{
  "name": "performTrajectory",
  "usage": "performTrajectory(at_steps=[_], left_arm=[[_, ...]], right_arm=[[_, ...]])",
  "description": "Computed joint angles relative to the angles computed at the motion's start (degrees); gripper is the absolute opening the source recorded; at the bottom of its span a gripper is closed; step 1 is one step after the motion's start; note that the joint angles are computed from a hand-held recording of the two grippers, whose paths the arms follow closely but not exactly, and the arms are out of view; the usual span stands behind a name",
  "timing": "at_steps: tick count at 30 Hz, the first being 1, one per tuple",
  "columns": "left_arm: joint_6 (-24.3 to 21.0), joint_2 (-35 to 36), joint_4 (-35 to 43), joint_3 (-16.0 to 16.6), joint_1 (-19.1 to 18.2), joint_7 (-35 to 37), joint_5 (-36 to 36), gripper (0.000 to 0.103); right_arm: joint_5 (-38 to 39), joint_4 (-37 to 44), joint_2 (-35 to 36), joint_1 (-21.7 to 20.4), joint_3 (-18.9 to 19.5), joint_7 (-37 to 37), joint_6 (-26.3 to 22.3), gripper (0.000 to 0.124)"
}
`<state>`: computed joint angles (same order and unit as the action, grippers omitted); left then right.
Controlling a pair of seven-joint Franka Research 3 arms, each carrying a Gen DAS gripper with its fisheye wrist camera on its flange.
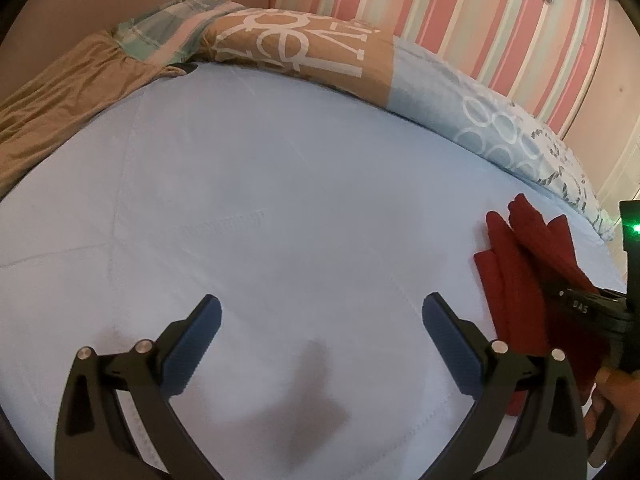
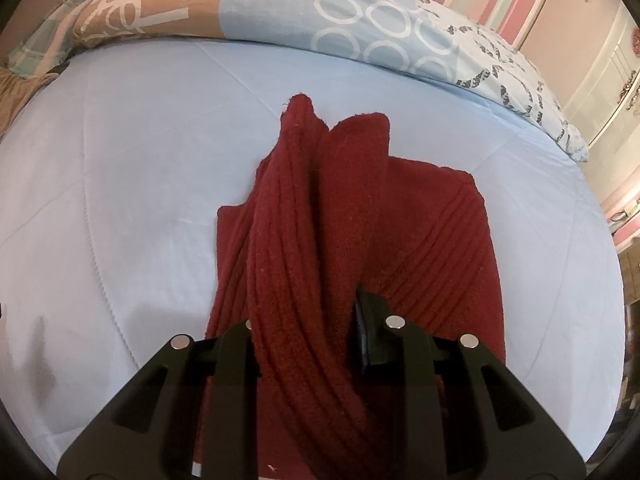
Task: Fold small clothes
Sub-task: 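Lift the held side with the right tool and fold it over the other half, then open the right tool and withdraw both tools from the folded sweater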
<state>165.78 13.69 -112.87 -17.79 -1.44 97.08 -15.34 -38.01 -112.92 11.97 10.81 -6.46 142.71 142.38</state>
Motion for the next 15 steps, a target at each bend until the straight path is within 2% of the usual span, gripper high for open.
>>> performTrajectory(at_steps=[3, 6, 8, 9, 10, 13, 15], left_arm=[[-0.01, 0.32, 0.22, 0.11, -0.22, -0.43, 0.45, 0.101], [-0.17, 0.47, 0.30, 0.26, -0.48, -1.02, 1.16, 0.101], [-0.32, 0.59, 0.43, 0.27, -0.59, -1.35, 1.59, 0.101], [-0.26, 0.68, 0.54, 0.49, -0.86, -1.77, 2.19, 0.101], [-0.16, 0.63, 0.50, 0.66, -1.00, -2.12, 2.69, 0.101], [0.07, 0.63, 0.48, 0.66, -1.06, -2.56, 3.37, 0.101], [0.25, 0.56, 0.41, 0.58, -1.10, -2.96, 3.68, 0.101]], right_arm=[[-0.64, 0.00, 0.14, 0.18, -0.08, 0.30, 0.07, 0.024], [-0.82, 0.04, 0.40, 0.30, -0.03, 0.43, 0.33, 0.031], [0.64, 0.01, 0.55, 0.06, 0.25, 0.06, 1.64, 0.046], [1.73, -0.07, 0.52, -0.09, 0.44, -0.70, 2.51, 0.060], [2.46, -0.03, 0.48, 0.01, 0.57, -1.16, 2.93, 0.065], [4.79, -0.80, -0.99, 0.22, 0.96, -2.14, 5.89, 0.066], [3.14, -1.68, -2.79, 0.88, 0.80, -1.21, 7.05, 0.066]])
